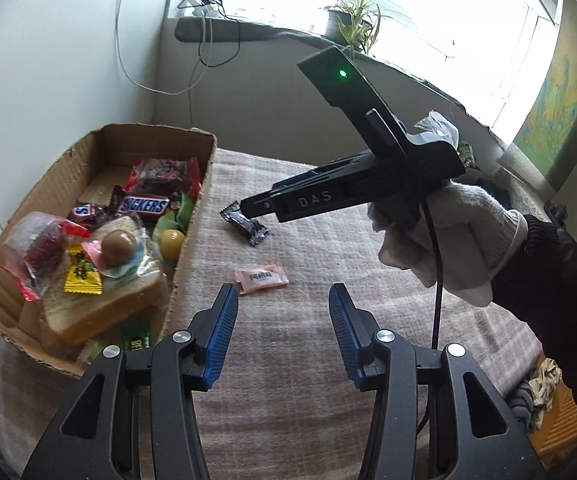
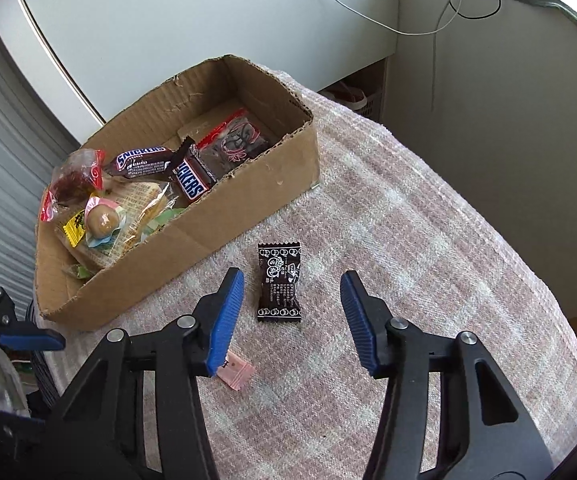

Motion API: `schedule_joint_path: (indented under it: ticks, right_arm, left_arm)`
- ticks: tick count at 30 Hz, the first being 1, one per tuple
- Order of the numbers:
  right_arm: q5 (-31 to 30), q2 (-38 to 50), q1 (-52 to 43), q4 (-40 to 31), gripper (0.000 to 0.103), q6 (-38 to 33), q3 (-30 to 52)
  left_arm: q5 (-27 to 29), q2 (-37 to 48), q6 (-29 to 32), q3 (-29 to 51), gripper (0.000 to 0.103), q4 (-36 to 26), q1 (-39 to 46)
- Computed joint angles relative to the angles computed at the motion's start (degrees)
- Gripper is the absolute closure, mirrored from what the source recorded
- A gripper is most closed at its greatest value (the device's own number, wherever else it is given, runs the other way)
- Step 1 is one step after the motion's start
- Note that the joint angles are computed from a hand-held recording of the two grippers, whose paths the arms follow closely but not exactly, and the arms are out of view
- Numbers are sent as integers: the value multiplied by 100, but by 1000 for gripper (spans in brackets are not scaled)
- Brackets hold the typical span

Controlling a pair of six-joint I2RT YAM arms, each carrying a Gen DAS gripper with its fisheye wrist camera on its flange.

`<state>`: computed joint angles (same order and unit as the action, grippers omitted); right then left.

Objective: Organize snacks
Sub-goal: 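Grasp the pink wrapper with the left tool while the right tool grasps the dark wrapper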

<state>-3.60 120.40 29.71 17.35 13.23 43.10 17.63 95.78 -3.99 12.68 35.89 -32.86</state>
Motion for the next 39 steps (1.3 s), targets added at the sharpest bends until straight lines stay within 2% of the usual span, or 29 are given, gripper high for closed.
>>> schedule_joint_path:
  ticks: [5,8,13,15,17,27,35,39]
  right_arm:
    - [124,448,103,-70,55,-162,383]
    - [201,637,160,-58,56,-199,552]
    - [560,901,333,-95,63,-319,793]
    - [671,944,352,-136,73,-315,850]
    - [602,932,318,-99,75,-278,802]
    - [491,517,-48,199,76,-261,27]
    - [478,187,-473,1147,76,-111,-1253]
    - [513,51,-609,1449,76,-108,-1681]
  left_arm:
    - [-233,816,-275,468,57,68,-407]
    - [-161,1281,-414,790,57,-20,-407]
    - [-46,1835,-616,1256,58,-218,-402]
    - [-66,1996,-667,1375,60,-230,-402]
    - [-107,2124,-679,1461,60,-217,-410]
    - [-685,2273,-795,1791,60,-268,-826]
    - [-1264,2410,-762,2215,60,-482,-1321]
    - [-1887,2494,-589,2331,76,-540,-1778]
